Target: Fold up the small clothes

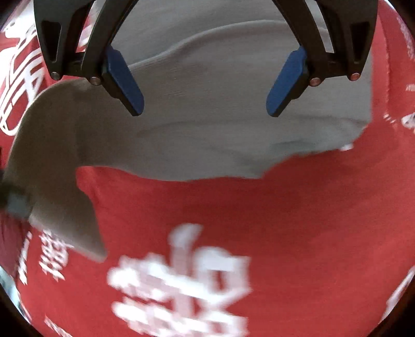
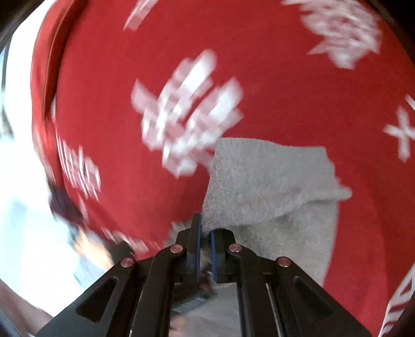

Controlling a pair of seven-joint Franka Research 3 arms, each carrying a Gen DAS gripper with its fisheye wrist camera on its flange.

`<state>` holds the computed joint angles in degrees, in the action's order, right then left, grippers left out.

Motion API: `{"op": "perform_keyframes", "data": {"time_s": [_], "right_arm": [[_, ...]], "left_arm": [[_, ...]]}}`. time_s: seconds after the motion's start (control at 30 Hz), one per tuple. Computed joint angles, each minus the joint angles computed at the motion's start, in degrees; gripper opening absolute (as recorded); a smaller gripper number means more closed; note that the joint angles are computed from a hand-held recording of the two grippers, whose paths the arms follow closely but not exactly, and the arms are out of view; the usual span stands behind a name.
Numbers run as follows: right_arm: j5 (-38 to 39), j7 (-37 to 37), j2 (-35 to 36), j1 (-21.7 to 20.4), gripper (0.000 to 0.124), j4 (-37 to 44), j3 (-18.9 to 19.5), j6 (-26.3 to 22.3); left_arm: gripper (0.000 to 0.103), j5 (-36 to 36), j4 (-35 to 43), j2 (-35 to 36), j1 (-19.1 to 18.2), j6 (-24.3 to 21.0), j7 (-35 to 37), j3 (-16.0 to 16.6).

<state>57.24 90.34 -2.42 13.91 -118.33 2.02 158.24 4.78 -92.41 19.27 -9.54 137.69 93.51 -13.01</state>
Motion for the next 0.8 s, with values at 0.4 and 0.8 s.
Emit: {"op": "perform_keyframes", "data": {"time_s": [0.4, 0.8], "right_arm": [[-25.7, 25.0, 18.4, 5.7, 0.026, 13.8, 3.9, -10.9], [-18.8, 38.7, 21.2, 2.5, 0.007, 14.2, 4.1, 0.0]], "left_arm": [[0.097, -0.9, -6.1, -3.4, 8.8, -6.3, 2.1, 4.4], [0.097, -7.8, -8.7, -6.2, 11.7, -8.8, 7.2, 4.3]]}}
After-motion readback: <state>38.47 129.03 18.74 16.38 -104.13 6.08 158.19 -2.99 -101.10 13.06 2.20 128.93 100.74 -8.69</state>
